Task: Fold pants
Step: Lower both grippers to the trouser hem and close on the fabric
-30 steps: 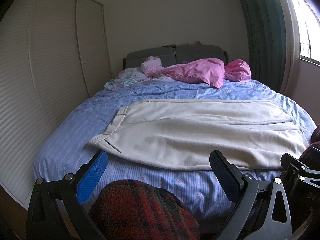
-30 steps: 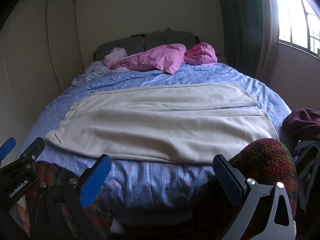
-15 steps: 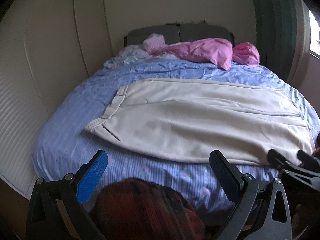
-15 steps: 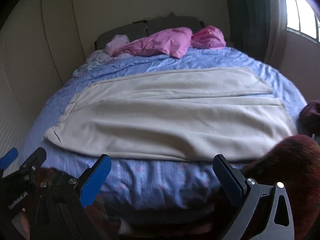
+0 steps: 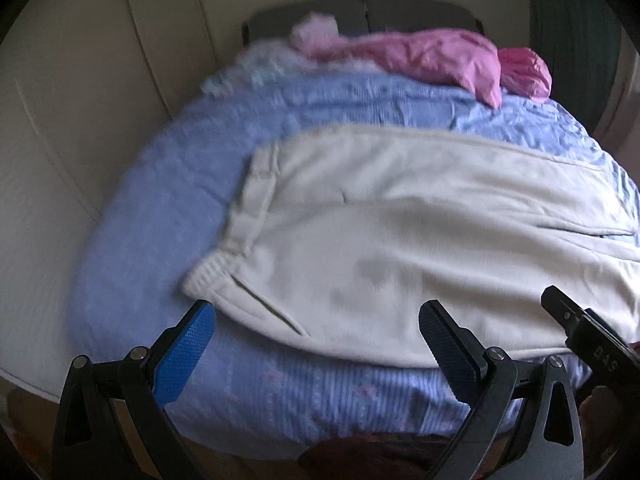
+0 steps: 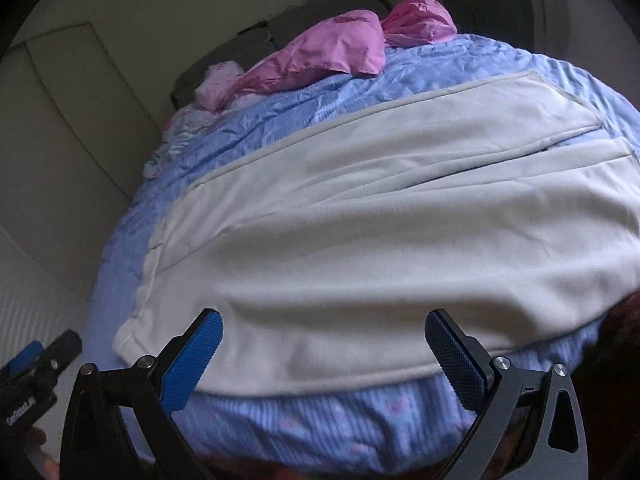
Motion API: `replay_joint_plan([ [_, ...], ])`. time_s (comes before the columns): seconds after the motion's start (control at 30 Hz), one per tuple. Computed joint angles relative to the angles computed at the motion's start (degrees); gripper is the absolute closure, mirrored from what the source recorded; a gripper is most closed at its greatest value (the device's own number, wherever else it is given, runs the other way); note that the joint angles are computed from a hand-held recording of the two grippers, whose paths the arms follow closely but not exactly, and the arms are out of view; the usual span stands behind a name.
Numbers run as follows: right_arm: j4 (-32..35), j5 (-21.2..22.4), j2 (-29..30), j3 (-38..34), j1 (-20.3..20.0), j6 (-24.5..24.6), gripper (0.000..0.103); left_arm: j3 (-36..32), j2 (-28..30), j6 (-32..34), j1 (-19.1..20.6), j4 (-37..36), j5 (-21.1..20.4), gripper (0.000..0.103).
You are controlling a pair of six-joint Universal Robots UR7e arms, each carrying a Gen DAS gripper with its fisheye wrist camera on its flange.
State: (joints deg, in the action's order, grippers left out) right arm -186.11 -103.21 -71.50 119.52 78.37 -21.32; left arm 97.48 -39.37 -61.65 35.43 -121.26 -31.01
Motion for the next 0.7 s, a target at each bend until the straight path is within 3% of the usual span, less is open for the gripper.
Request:
replay_joint_plan([
  [0.13, 4.8, -2.2, 1.6, -1.7, 0.4, 5.0, 0.001, 1.6, -1.0, 4.3, 5.6, -8.3, -10.4, 0.0],
  [0.27, 7.9, -4.1, 2.5, -2.1, -0.2, 10.6, 0.001, 6.8, -3.1, 3.4, 11.5, -23.6, -21.3, 0.01],
  [0.33, 9.9, -3.1, 2.6, -2.1, -1.4, 13.8, 0.001, 8.8, -3.1, 2.7, 13.3, -29.2, -23.6, 0.012],
  [0.47, 7.3, -1.5, 2.8, 0.0, -3.8, 15.5, 0.002, 9.1, -1.1, 5.0, 14.1, -32.3, -23.2, 0.023],
  [0.57, 2.8, 0.5, 3.2, 1.6, -5.3, 13.9, 0.007, 9.1, -0.1, 9.8, 15.2, -37.5, -26.2, 0.031],
  [0.7, -1.7, 2.2, 3.8, 2.6, -7.3, 11.4, 0.011, 6.9, 1.6, 11.3, 14.6, -33.9, -21.2, 0.033],
])
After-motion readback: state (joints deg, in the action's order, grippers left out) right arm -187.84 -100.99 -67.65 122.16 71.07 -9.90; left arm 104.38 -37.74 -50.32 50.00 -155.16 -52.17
